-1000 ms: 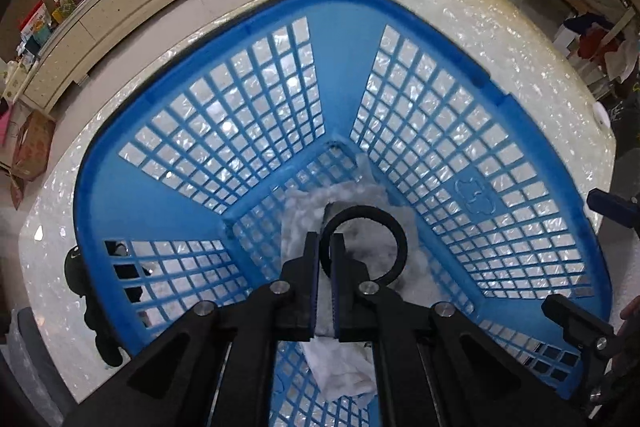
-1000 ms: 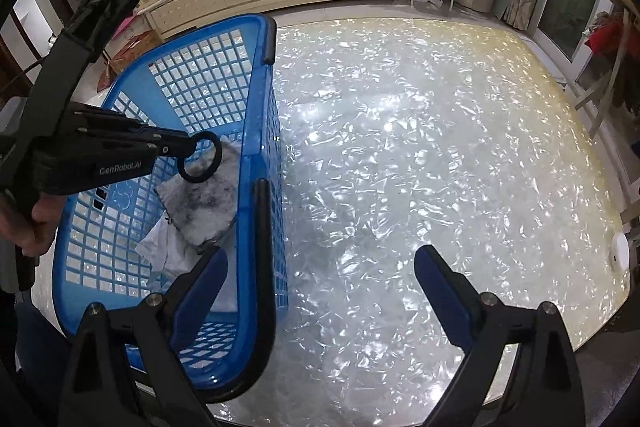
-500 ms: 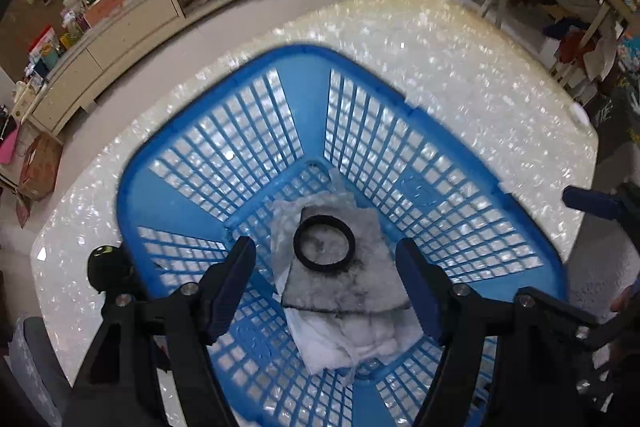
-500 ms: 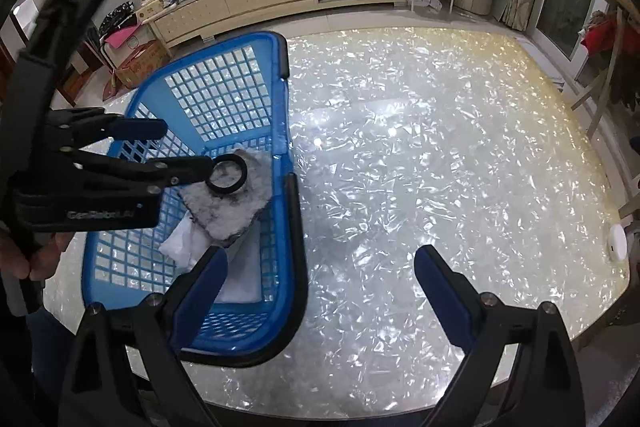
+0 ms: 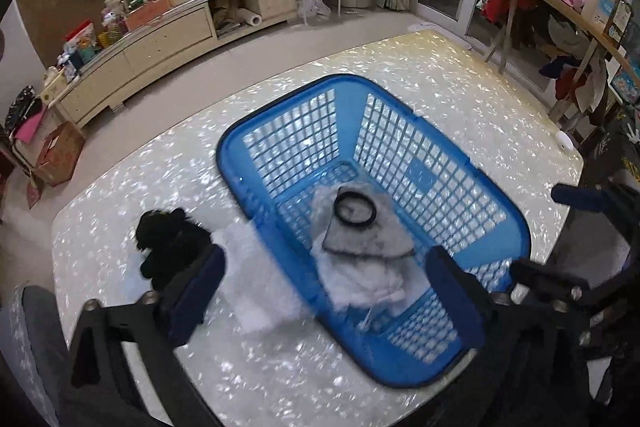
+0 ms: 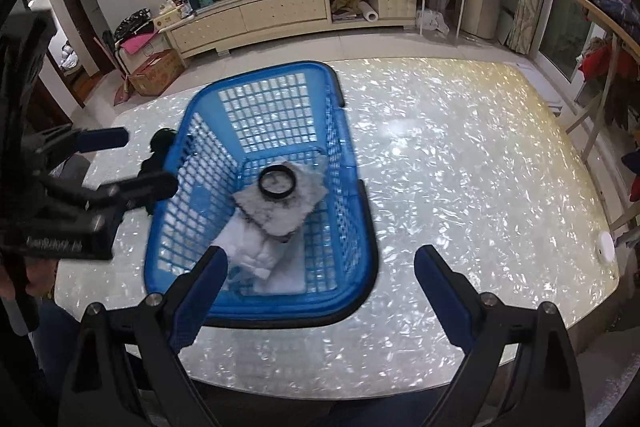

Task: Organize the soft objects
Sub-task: 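Move the right gripper to the white waffle towel and grasp its edge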

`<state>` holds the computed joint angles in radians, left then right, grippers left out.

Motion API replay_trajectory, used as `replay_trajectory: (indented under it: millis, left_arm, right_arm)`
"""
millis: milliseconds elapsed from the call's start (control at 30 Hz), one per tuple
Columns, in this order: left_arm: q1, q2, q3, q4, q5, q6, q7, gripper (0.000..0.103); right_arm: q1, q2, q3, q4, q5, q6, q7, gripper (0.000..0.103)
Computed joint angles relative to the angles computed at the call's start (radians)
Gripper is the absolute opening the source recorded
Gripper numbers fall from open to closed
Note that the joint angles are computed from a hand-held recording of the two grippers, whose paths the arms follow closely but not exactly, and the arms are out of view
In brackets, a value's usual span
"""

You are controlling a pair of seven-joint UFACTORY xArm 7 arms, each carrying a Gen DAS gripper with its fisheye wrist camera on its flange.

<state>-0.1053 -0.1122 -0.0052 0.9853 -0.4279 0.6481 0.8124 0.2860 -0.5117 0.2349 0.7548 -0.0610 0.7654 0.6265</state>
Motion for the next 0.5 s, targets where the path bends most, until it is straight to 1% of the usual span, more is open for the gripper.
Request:
replay_trajectory:
  millis: [167,233,300,400,500]
  left_arm:
    - [0.022,-0.057,0.043,-0.046,-0.054,0.026,0.063,0.103]
    - [0.037,-0.076,0.057,-0.061,-0.051,0.027,0.071,0.103]
    - [0.049,-0.088,0.074,-0.064,-0.054,0.041,0.083,0.103]
    - [0.069,-0.091,0.103,-0.054,-0.077,0.089,0.116,0.103]
    - [0.097,-0.101,0.120,-0.059,-0.082,0.100,0.145,0.103]
  right_arm:
    - [0.012,0.041,0.034,0.048,-0.021,0.021,0.021,0.094]
    - [0.020,0.066,0.046,0.073,-0.035,0.027,0.027,0.094]
    - [0.027,0.091,0.057,0.099,-0.054,0.031,0.034,0.094]
    - [0.039,0.123,0.068,0.130,-0.076,0.025,0.054,0.094]
    - [0.053,0.172,0.080,0.172,-0.099,0.011,0.078,0.094]
